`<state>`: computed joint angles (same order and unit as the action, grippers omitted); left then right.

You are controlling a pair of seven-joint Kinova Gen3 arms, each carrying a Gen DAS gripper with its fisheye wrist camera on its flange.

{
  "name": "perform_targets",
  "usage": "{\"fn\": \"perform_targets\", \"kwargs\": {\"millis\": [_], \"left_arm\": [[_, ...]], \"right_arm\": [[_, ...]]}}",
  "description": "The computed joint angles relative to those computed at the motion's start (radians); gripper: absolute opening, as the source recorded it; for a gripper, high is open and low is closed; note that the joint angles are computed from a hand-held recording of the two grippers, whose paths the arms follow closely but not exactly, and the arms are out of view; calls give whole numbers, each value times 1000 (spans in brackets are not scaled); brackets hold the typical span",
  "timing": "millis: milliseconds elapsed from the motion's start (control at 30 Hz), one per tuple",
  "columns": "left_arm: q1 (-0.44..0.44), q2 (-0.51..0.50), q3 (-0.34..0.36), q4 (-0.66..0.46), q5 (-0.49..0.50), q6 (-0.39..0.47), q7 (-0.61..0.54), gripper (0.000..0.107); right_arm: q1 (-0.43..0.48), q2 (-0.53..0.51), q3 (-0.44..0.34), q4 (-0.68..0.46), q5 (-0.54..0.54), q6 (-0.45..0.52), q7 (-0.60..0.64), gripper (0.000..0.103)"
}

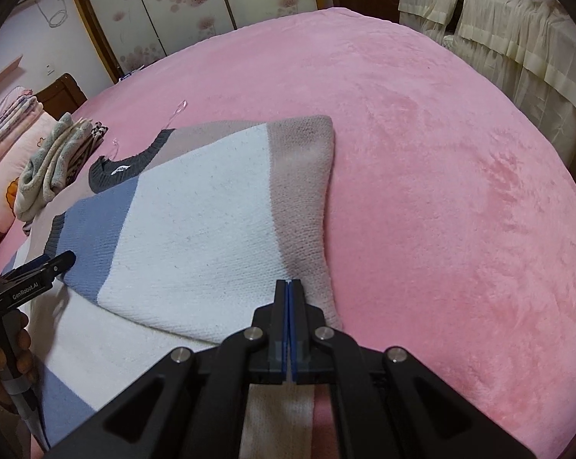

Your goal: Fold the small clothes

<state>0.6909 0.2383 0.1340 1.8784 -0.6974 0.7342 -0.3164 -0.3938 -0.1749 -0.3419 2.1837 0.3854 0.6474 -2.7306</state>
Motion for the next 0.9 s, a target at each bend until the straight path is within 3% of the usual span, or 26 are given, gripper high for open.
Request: {"fn": "perform_targets", "kwargs": {"millis": [200,433,700,900], "left_arm": [[-21,-9,13,-27,55,21,-62,84],[-38,-92,45,-21,108,27,-89,88],[-52,-237,132,41,71,8,-14,88],[-103,-350,202,53,163,37,-66,88]], "right_arm": [[-17,22,-35,-38,45,80,-42,0],[-74,2,-35,-107,37,176,-53,0],[-130,-41,-145,-199,79,306,-122,3],[-174,-54,-213,-256,82,370,-188,3]]}}
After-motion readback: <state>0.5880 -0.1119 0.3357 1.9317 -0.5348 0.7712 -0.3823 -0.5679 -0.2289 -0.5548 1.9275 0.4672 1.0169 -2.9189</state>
